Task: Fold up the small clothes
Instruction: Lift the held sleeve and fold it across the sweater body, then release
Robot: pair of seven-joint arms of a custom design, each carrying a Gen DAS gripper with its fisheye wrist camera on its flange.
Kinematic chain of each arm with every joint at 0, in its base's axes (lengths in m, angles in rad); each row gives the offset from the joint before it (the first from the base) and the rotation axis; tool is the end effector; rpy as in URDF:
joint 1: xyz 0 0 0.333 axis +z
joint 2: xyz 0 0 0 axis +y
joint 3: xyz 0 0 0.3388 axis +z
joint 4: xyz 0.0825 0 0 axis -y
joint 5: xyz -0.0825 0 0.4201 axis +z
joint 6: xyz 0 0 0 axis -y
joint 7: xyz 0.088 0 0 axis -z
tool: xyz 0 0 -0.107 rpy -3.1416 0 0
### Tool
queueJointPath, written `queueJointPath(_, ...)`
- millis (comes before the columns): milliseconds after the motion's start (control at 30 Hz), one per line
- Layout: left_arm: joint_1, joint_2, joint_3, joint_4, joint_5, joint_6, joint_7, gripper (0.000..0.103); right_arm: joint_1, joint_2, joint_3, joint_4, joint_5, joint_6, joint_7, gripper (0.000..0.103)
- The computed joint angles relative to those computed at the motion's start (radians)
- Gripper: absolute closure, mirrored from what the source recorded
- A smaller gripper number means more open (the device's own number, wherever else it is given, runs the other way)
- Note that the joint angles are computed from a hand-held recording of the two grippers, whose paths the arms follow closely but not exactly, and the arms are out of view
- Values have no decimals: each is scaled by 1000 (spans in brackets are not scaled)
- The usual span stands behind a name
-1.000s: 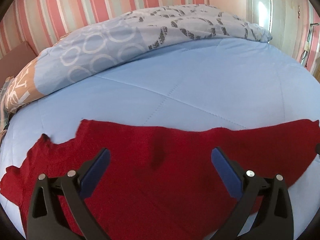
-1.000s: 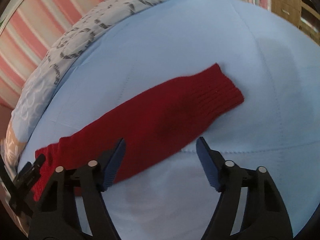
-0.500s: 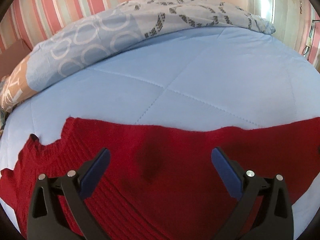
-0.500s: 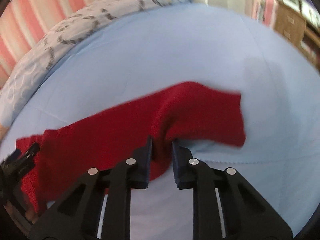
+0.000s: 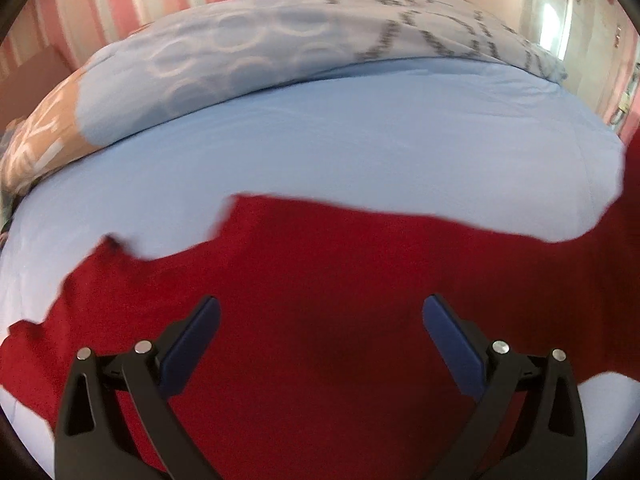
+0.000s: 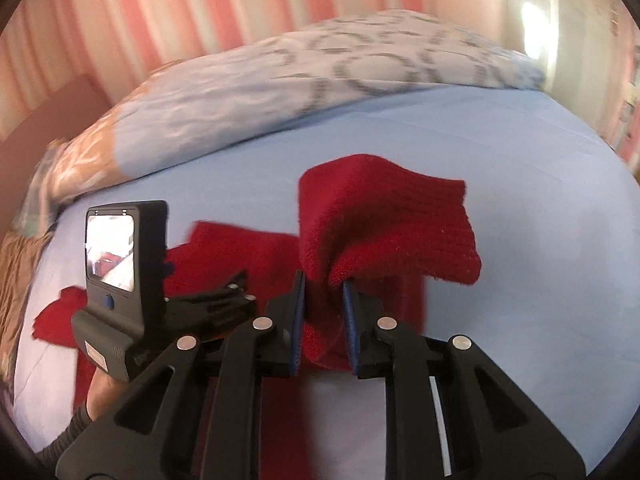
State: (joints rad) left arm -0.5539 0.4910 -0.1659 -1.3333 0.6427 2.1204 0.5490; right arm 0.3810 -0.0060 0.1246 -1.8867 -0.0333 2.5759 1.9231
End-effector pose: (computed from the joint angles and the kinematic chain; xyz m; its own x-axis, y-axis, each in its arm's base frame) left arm 0.6197 -0.4697 0.5013 0.1005 -0.9915 -0.0821 -0.8304 -0.0381 -0.5558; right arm 0.5612 0.3115 0.5969 0.2356 -0.9530 -0.1904 -0.7876 -0.0725 -0.6119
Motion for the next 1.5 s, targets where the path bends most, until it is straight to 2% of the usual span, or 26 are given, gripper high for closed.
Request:
queueJointPath(100, 39, -152, 2, -192, 3, 18, -38, 2, 38, 56, 26, 59, 13, -12, 23, 85)
queueJointPath(200, 102, -295, -18, -374, -19, 22, -72, 2, 98, 125, 34, 126, -88, -29, 85, 85)
queueJointPath(267, 148, -389, -32, -490, -57, 24, -91, 2, 146, 187, 35, 183, -157, -81, 93, 85)
queueJointPath(400, 213, -522, -60, -652, -134, 34, -126, 2, 196, 307, 52, 294, -79, -200, -35, 80)
queueJointPath(467, 231, -561, -74, -699, -154, 37, -138, 2, 212, 320, 47, 302, -50, -209, -90, 78)
queueJointPath(533, 245, -597, -81, -749, -190, 55, -146, 2, 216, 300, 48, 271, -13, -185, -141, 69)
queueJointPath(667, 256, -630, -96, -802, -242, 98, -167, 2, 208, 274, 48, 235, 63, -177, -211, 66)
queueJointPath(733, 258, -632, -103, -807, -252, 119, -180, 2, 221, 260, 36, 219, 34, -173, -210, 66)
queueJointPath(900, 255, -650, -105, -847, -295, 286, -203, 2, 196, 190, 33, 131, 74, -132, -217, 55)
queueJointPath(967, 254, -635, -109, -841, -305, 322, -201, 2, 186, 176, 35, 107, 98, -113, -209, 54)
queueJointPath(1067, 258, -617, -112, -814, -291, 315, -201, 2, 158, 194, 53, 107, 218, -76, -266, 54)
queueJointPath(1167, 269, -633, -111, -808, -255, 266, -214, 2, 144, 234, 78, 143, 323, -72, -359, 54)
queueJointPath(1367, 291, -694, -96, -847, -251, 218, -192, 2, 169, 269, 92, 182, 373, -107, -425, 52)
queueJointPath(1500, 300, -721, -92, -871, -258, 226, -175, 2, 171, 262, 105, 173, 421, -134, -496, 52)
